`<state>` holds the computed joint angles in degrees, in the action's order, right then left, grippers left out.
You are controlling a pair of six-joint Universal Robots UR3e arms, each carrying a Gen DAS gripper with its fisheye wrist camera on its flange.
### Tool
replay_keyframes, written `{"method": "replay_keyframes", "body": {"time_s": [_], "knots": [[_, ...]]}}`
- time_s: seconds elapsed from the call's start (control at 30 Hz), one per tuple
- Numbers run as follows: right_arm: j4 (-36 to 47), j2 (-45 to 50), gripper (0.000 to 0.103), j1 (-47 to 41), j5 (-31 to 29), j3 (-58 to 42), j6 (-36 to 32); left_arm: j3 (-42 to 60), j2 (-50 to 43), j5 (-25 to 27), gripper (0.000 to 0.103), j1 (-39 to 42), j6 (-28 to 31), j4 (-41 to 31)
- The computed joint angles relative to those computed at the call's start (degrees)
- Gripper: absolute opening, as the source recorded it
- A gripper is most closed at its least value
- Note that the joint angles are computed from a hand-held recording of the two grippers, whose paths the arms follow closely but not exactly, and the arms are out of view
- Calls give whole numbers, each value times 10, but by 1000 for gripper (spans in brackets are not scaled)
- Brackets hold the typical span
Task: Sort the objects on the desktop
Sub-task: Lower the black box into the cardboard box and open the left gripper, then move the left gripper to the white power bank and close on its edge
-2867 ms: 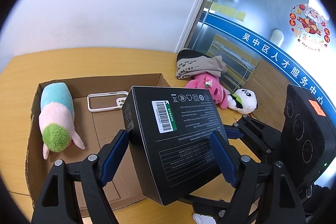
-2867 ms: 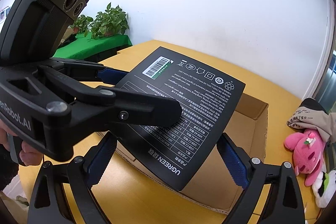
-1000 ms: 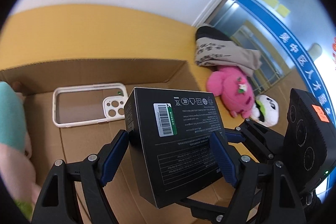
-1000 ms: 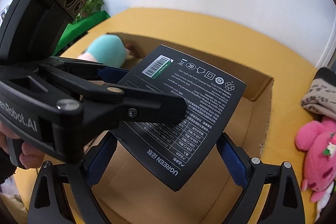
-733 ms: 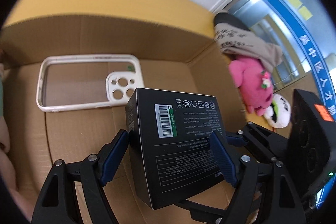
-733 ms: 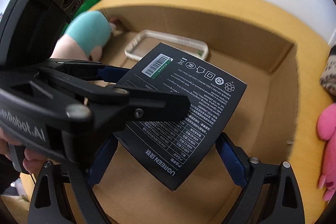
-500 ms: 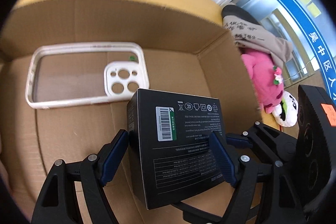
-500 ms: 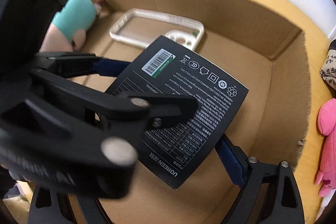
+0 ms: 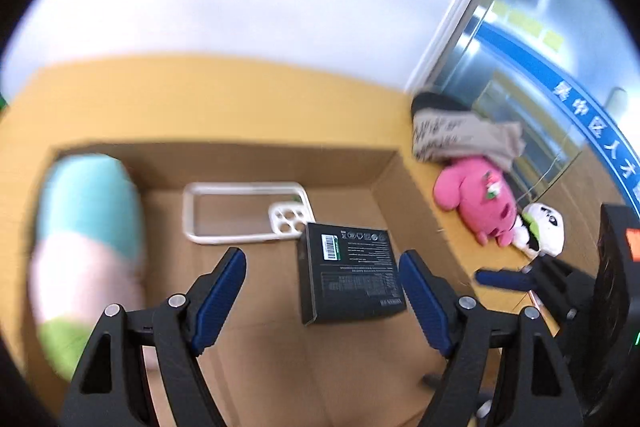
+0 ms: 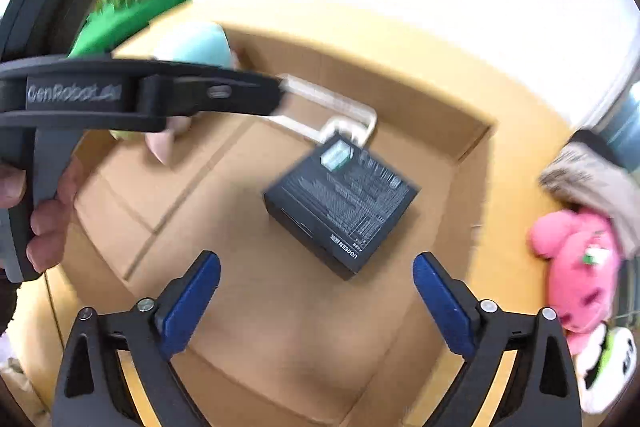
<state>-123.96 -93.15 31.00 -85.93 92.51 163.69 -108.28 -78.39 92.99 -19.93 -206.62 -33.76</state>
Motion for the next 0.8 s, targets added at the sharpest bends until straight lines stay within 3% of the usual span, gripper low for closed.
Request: {"method": "replay_keyframes", "body": {"time_s": [0.13,0.17,0.2,0.23,0.27,0.3,0.33,0.37,0.43,0.47,0.5,0.53,0.57,0.67,0.8], "knots": [[-44,-78,97,54,-32,38,30,-29,98,83,79,-71,-60,-54],[-45,-86,88,73,-53,35,35,-33,116,103,79,-91,-79,-67],[-48,-88,64,96,-72,35,42,-40,133,122,77,-112,-91,-69],[-34,-97,48,116,-89,31,52,-47,145,140,65,-135,-101,-69],[-25,-88,21,123,-92,18,57,-46,155,145,19,-151,-107,-83],[-18,-91,15,136,-100,22,67,-40,160,144,0,-164,-114,-104],[0,-93,15,152,-112,12,77,-32,157,158,7,-185,-125,-117],[16,-92,15,166,-125,-2,87,-17,141,199,7,-224,-145,-129],[55,-97,37,200,-152,-26,119,20,107,274,12,-290,-182,-170],[72,-97,77,214,-164,-35,135,32,100,288,29,-307,-197,-187],[66,-102,99,225,-174,-28,142,40,97,295,41,-320,-211,-200],[51,-115,99,247,-193,-17,149,44,96,305,68,-334,-223,-205],[49,-122,98,269,-211,-16,155,49,91,327,82,-356,-241,-210],[65,-131,98,321,-260,-22,182,79,70,387,82,-421,-290,-242],[84,-152,98,365,-293,-10,240,115,52,418,82,-477,-348,-306]]}}
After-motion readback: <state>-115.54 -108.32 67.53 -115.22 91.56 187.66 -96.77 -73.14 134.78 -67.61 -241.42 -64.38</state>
